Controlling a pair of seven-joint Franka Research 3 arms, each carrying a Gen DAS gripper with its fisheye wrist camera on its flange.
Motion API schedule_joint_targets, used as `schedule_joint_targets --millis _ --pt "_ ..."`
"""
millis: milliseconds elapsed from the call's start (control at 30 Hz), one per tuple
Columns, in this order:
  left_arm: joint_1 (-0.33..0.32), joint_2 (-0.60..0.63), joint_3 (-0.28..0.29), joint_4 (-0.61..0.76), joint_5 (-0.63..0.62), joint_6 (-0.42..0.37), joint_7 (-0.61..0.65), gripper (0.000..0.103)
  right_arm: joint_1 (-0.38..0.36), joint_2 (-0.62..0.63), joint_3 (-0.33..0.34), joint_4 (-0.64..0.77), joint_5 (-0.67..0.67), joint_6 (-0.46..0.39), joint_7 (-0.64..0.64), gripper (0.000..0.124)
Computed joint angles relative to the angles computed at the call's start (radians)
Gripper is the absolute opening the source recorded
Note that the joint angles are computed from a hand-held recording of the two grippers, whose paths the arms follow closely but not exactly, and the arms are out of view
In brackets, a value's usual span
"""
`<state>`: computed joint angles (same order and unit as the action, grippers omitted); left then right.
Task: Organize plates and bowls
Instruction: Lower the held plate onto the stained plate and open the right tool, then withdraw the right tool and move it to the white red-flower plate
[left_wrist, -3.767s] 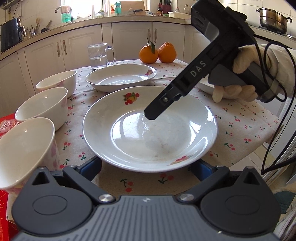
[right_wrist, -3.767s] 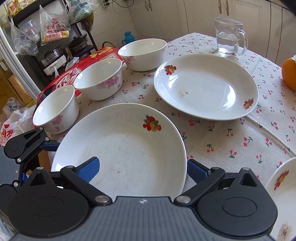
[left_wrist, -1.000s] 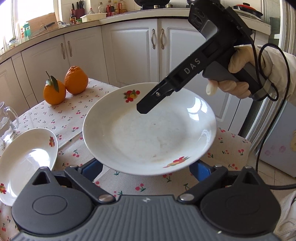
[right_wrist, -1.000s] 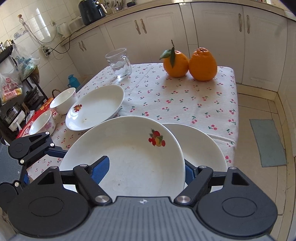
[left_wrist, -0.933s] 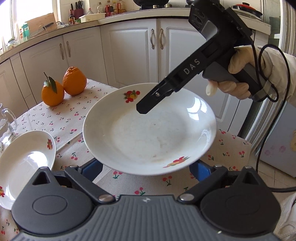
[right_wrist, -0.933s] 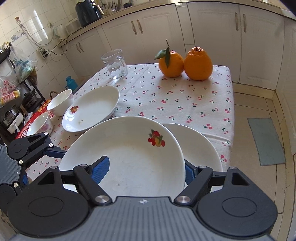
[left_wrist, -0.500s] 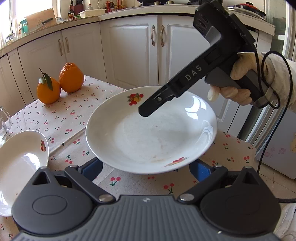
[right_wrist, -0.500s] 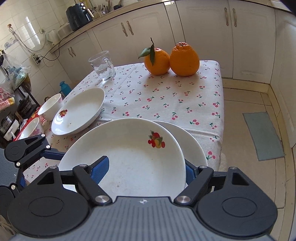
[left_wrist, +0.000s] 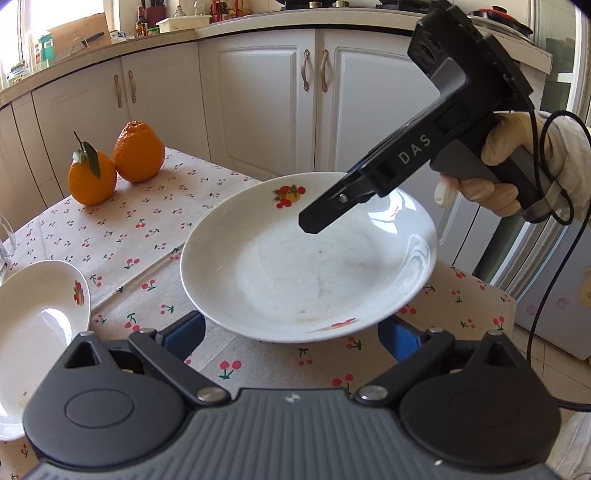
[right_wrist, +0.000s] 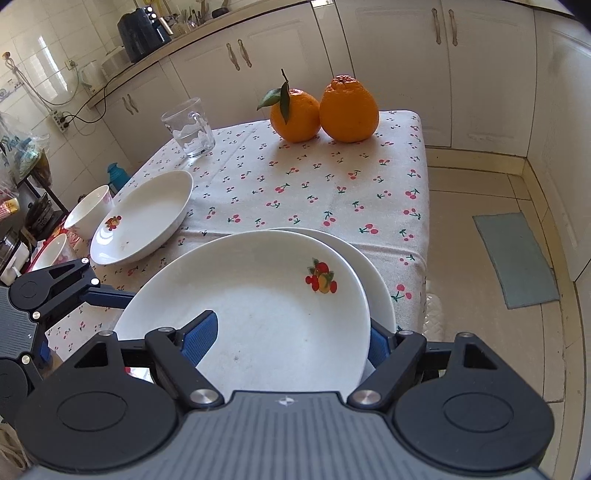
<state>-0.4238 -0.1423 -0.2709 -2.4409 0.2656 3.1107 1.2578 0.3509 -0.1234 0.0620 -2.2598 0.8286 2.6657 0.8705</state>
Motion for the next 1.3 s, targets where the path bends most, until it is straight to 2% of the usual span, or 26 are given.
schedule_joint_targets --millis 100,300,400,500,633,833,967,1067,1167,1300 --pt "0.023 0.004 -0.018 0.003 0.038 0.014 -0.021 0.099 0.000 -0.016 -0.001 -0.015 0.000 0.007 0.007 0.086" --pt "0.013 0.021 -0.011 0.014 0.045 0.027 -0.006 0.100 0.003 -0.046 -0.004 -0.044 -0.001 0.025 0.022 0.087" --pt "0.040 0.024 -0.033 0.014 0.085 0.035 -0.037 0.100 0.004 -0.061 -0.001 -0.059 -0.034 0.034 0.051 0.087" --pt "0.116 0.028 -0.093 0.022 0.203 0.036 -0.140 0.101 0.008 -0.073 -0.001 -0.072 -0.058 0.043 0.073 0.087" --pt "0.118 0.032 -0.084 0.021 0.247 0.055 -0.184 0.102 0.011 -0.086 0.004 -0.086 -0.104 0.055 0.114 0.087" --pt "0.209 0.017 -0.156 0.030 0.433 0.045 -0.366 0.102 0.012 -0.099 0.012 -0.101 -0.181 0.067 0.193 0.087" --pt "0.184 -0.011 -0.130 0.006 0.449 0.056 -0.385 0.102 0.009 -0.102 0.021 -0.107 -0.244 0.078 0.247 0.087" --pt "0.229 -0.044 -0.176 -0.005 0.502 0.027 -0.446 0.102 0.008 -0.104 0.028 -0.111 -0.289 0.085 0.287 0.087" --pt "0.244 -0.072 -0.195 -0.014 0.549 -0.027 -0.504 0.102 0.011 -0.107 0.028 -0.118 -0.315 0.095 0.312 0.087" --pt "0.221 -0.117 -0.168 -0.055 0.544 -0.029 -0.551 0.102 0.008 -0.113 0.036 -0.125 -0.364 0.100 0.357 0.088"
